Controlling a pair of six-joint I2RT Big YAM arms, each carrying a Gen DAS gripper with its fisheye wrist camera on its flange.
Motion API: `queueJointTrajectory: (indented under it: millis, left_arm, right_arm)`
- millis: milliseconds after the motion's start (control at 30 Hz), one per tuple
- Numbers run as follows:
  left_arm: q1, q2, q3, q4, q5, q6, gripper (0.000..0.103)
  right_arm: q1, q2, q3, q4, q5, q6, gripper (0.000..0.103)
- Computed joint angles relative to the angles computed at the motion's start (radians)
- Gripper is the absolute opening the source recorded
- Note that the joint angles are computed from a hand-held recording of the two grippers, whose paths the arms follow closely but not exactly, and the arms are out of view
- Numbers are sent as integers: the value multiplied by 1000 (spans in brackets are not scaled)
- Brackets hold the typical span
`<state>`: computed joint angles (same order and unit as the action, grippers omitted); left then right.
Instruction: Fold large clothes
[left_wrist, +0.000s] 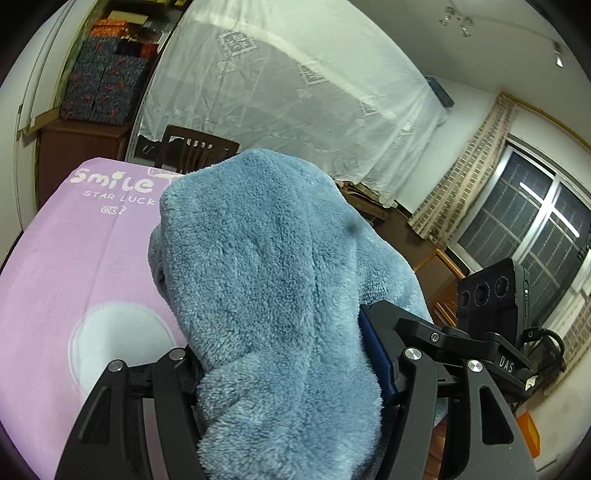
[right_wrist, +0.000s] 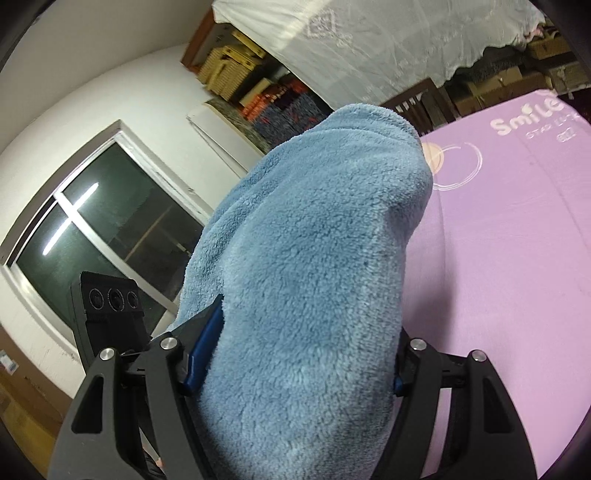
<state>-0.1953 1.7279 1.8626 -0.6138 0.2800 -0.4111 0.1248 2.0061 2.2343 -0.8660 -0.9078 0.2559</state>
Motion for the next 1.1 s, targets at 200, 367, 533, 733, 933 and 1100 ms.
queueJointTrajectory:
  millis: [200,367,533,733,933,1100]
  left_arm:
    - [-92,-118,-169,38,-94,-4,67]
    - [-147,-138,-243,52,-169,-9,67]
    - [-161,-61,-208,18,-236,18,67]
    - [-106,67,-120,-9,-156,-5,67]
    - [-101,171,-9,-77,-149,46,67]
    - [-162,206,22,-99,-317,168,75]
  right_arm:
    - [-63,-229,-366,111,-57,-35,69]
    - [-106,-297,-526,142,-96,-65,70]
    - [-114,-239,-525,101,-67,-112,70]
    - [-93,-104,-404,27,-7,-125,70]
    - [-95,-30,-331,-6,42,-155,70]
    - [-122,24,-294,-89,46,-164,73]
